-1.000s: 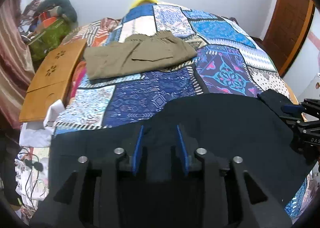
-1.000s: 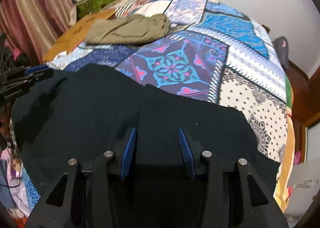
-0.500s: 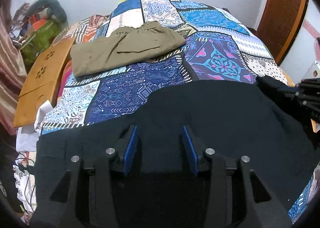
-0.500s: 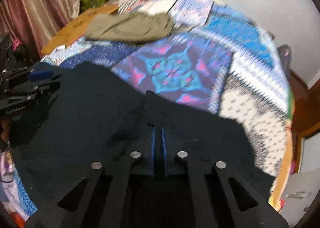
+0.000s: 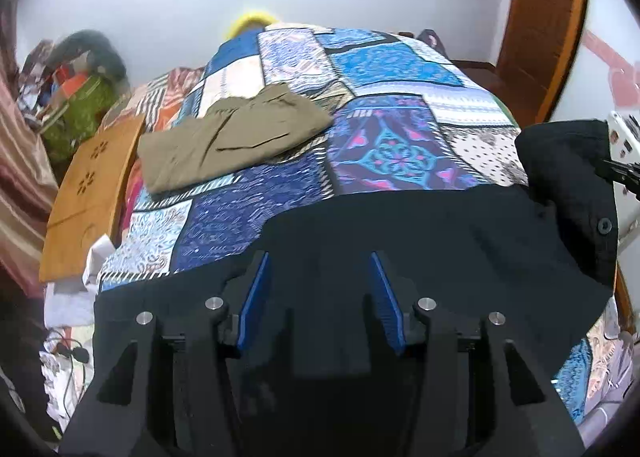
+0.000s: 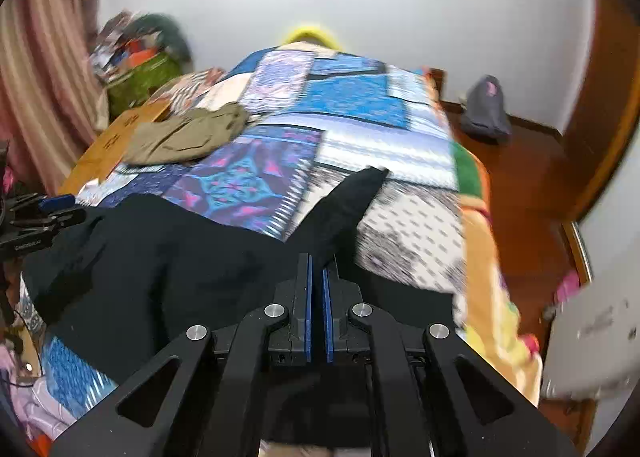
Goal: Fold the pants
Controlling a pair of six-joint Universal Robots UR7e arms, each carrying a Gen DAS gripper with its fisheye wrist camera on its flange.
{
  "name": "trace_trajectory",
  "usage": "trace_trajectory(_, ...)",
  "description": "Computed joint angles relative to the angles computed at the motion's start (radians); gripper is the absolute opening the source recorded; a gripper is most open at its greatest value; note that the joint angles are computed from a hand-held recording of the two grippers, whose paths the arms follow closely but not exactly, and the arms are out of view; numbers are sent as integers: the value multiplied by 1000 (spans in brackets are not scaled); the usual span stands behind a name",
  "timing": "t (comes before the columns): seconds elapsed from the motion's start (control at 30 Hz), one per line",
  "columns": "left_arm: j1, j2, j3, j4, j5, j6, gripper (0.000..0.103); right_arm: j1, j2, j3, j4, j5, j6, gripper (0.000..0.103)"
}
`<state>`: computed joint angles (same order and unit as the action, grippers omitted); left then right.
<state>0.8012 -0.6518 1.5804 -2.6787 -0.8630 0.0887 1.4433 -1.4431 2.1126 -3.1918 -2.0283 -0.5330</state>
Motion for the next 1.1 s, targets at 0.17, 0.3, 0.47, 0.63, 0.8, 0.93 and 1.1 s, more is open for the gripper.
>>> trace_trajectory(0.17, -31, 19, -1, 21, -10, -12, 55, -95, -94, 94, 11, 35, 50, 4)
trace_trajectory(0.3, -48, 43, -12, 57, -17, -32, 55, -191, -137, 146, 86, 103, 92, 4)
trace_trajectory(0.47, -68, 82, -50, 124, -29, -52, 55, -237, -155, 181, 118, 132, 92, 14)
trace_trajectory(0.63, -85, 130, -113, 156, -43, -19, 55, -260, -210, 181, 99, 164, 77, 22)
trace_trajectory(0.8, -85, 208, -230, 221, -78, 11, 55, -253, -185, 124, 75, 156, 38, 26)
trace_trajectory(0.93, -78, 285, -339, 294, -92, 14, 55, -252, -135, 65, 84, 160, 8, 29)
trace_trajectory(1.1, -65, 353, -430, 360, -96, 24, 55, -261, -62, -12, 150, 166, -6, 30)
